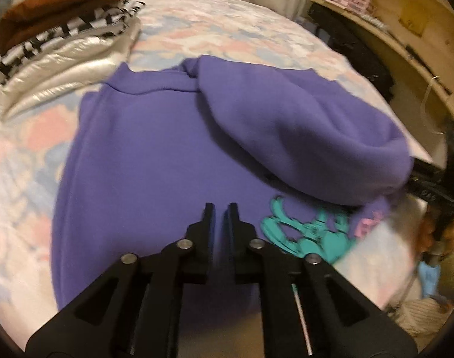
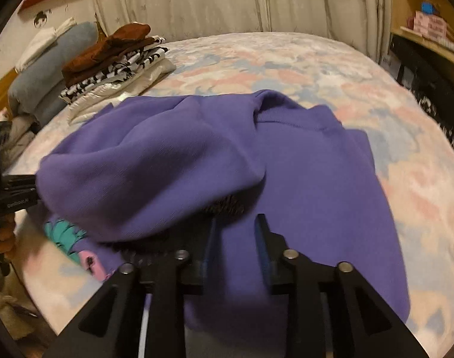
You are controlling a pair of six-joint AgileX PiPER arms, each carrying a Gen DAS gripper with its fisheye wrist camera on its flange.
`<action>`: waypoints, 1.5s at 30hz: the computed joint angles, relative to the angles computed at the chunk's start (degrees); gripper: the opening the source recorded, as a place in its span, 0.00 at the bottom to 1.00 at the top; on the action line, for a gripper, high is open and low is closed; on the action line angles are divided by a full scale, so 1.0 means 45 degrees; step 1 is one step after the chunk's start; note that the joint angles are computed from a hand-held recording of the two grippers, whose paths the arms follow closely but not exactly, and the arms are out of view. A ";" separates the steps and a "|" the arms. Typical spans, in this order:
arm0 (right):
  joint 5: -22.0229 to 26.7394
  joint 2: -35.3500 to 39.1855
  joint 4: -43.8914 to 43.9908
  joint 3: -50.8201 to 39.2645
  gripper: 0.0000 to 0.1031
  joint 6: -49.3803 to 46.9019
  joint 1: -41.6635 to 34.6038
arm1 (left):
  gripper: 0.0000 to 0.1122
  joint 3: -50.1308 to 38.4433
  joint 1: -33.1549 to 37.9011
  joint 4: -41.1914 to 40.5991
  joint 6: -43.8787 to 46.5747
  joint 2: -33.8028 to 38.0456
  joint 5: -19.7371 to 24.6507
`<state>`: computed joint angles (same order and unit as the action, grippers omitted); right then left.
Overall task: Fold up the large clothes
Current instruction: 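Fold the hood over the folded body with both grippers, then release the hood and smooth the folded hoodie flat with both open tools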
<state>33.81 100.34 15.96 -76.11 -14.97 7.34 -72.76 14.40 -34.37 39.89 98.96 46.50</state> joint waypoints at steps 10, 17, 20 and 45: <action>0.2793 0.0053 0.6910 -0.0626 0.60 -0.3287 -0.1715 | 0.40 -0.0430 0.1337 -0.5207 0.2303 0.1243 0.2931; 0.3809 0.1600 0.9190 -0.1723 0.66 -0.2999 -0.2208 | 0.40 -0.1570 0.1158 -0.7005 0.1883 0.3126 0.3300; 0.3686 0.2051 0.9832 -0.1874 0.66 -0.2964 -0.2123 | 0.41 -0.2036 0.0941 -0.7384 0.1812 0.3589 0.3295; 0.4558 0.2198 0.0815 -0.4538 0.15 0.5919 0.0736 | 0.03 -0.3125 -0.3092 0.4896 -1.0616 0.1931 0.1307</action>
